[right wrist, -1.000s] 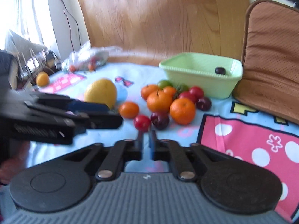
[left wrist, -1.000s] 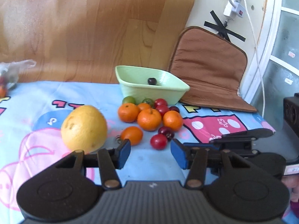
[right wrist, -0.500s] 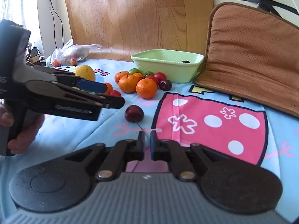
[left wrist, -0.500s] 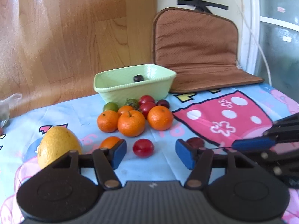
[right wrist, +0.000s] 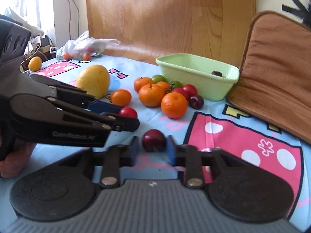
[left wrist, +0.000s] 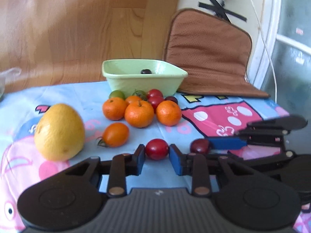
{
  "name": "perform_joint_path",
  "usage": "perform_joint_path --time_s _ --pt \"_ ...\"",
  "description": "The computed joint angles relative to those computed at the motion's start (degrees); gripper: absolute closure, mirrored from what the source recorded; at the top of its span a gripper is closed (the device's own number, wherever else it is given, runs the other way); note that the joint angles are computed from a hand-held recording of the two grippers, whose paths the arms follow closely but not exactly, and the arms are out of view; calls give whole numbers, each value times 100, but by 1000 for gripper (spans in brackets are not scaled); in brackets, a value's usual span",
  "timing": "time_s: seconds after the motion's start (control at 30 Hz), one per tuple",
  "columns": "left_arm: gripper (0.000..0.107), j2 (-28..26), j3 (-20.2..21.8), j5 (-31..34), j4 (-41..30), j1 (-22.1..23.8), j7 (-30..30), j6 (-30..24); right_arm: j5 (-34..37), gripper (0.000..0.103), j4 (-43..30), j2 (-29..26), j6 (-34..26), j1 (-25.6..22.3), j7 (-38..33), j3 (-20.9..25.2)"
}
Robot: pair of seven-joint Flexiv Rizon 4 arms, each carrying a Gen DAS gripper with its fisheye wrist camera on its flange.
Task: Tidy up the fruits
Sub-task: 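Carry both fruits into the green bowl and open both grippers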
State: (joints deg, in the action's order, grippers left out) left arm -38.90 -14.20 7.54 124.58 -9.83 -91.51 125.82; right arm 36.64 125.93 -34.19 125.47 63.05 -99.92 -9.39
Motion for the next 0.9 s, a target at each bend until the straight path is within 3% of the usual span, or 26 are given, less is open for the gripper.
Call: perform_joint_path --time_s 0.1,0.27,0.37,0.43,0.57,0.67,0.77,0.87,0.9 --pt "79 -71 -179 175 -7 245 -209 148 -435 73 150 28 426 -766 498 750" --pt "79 -28 -681 643 -269 779 -510 -109 -569 73 147 90 717 -1251 934 1065" --pt "79 47 -748 589 -773 794 -513 -338 -436 73 -107 211 775 -1274 849 846" --pt "78 -82 -1016 649 -1273 976 -496 -758 -347 73 -439 121 944 -1314 692 693" --pt "78 -502 -1109 -13 -2243 847 -282 -1803 2 73 -1293 -189 528 -1342 341 338" --pt "78 -729 -753 -603 -2760 442 -94 -2208 104 73 -1715 -467 81 -1345 329 130" --pt "65 -828 -448 -1041 -3014 116 43 -2404 211 72 -1955 -736 -259 -1106 368 -253" --pt "59 -799 -864 -1019 -2735 446 181 -2110 -109 69 -1900 -811 -68 -1351 747 -12" --pt "58 -740 -1041 -929 -2554 637 195 -1953 -206 61 -1838 -807 107 -1452 873 115"
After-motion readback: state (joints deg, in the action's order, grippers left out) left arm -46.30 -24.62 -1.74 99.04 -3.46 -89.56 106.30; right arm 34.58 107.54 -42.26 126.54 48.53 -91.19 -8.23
